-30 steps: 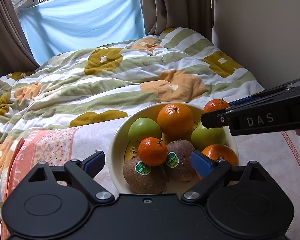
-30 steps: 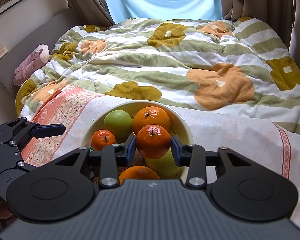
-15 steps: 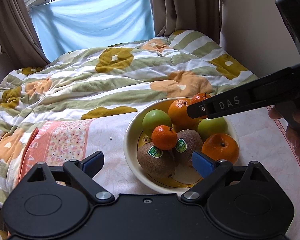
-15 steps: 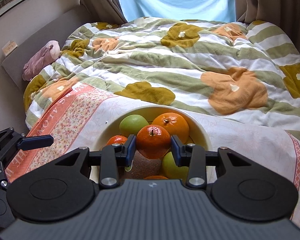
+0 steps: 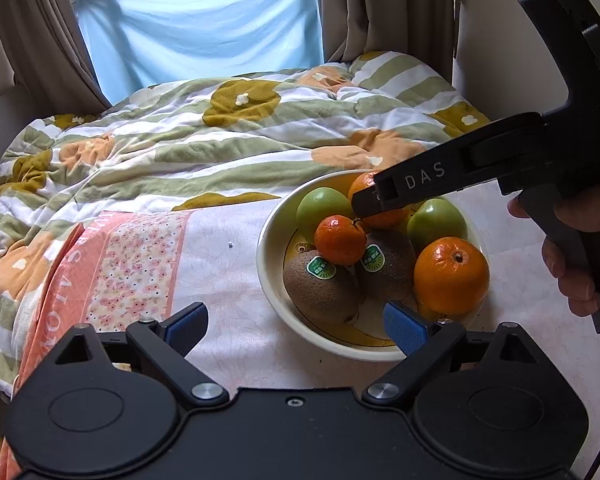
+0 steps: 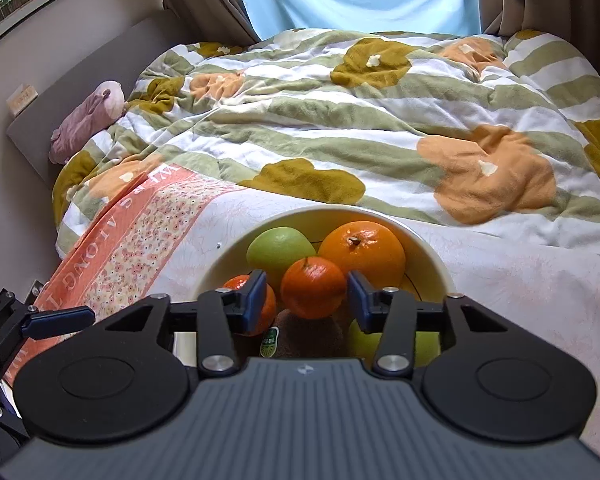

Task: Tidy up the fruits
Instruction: 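Lower the mandarin into the bowl and open the right tool, then withdraw both tools and move them toward the red tomatoes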

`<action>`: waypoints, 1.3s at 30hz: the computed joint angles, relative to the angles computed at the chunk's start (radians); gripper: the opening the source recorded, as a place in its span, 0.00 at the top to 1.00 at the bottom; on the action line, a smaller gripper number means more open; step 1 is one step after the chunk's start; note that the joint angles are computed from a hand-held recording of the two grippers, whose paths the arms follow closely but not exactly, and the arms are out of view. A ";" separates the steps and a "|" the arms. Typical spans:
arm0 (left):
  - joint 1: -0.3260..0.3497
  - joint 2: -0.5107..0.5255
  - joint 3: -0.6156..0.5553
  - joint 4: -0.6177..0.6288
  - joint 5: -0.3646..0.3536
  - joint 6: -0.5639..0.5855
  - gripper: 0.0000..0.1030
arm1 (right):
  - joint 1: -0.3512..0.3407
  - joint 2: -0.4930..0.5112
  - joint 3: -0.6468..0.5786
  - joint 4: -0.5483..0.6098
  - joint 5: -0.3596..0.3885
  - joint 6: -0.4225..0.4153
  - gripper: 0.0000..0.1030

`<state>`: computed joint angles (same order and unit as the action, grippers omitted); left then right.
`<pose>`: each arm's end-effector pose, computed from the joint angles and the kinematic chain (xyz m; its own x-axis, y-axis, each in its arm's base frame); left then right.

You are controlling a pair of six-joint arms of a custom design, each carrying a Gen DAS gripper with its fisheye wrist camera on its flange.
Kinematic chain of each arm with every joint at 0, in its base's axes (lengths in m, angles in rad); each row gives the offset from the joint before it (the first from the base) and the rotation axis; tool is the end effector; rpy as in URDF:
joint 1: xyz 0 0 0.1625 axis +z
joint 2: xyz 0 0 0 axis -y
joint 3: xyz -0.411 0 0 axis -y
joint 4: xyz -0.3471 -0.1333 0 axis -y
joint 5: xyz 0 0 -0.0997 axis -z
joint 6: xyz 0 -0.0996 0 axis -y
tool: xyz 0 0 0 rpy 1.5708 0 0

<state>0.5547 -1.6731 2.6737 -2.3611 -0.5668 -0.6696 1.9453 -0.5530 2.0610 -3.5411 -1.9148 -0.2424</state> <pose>-0.0825 -0.3068 0.2061 -0.6203 0.1109 -0.7765 0.5692 0.7447 -0.3484 0.2766 -0.4313 -0.0075 -0.8254 -0.3984 0.4001 -0.5414 0.7596 -0.3605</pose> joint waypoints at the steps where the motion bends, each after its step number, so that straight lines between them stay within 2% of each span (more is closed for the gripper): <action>1: -0.001 -0.002 0.001 0.004 -0.001 -0.002 0.06 | -0.001 -0.001 0.006 -0.011 0.004 0.004 0.05; 2: -0.003 -0.005 0.003 0.008 -0.003 -0.006 0.06 | -0.003 -0.005 0.012 -0.014 0.012 0.007 0.00; 5: -0.006 -0.017 0.006 0.025 -0.006 -0.018 0.06 | -0.005 -0.011 0.032 -0.040 0.025 0.005 0.00; 14: -0.048 -0.075 -0.007 0.134 0.004 -0.071 0.06 | 0.027 -0.033 0.065 -0.088 -0.013 -0.024 0.00; 19: -0.103 -0.148 -0.021 0.271 0.015 -0.143 0.06 | 0.059 -0.062 0.095 -0.114 -0.041 -0.013 0.00; 23: -0.173 -0.237 -0.037 0.429 0.019 -0.216 0.06 | 0.094 -0.087 0.131 -0.163 -0.075 0.009 0.00; 31: -0.346 -0.435 -0.076 0.741 0.007 -0.341 0.06 | 0.219 -0.159 0.220 -0.210 -0.238 0.137 0.00; 39: -0.519 -0.606 -0.125 1.044 -0.094 -0.473 0.06 | 0.365 -0.175 0.300 -0.231 -0.454 0.269 0.00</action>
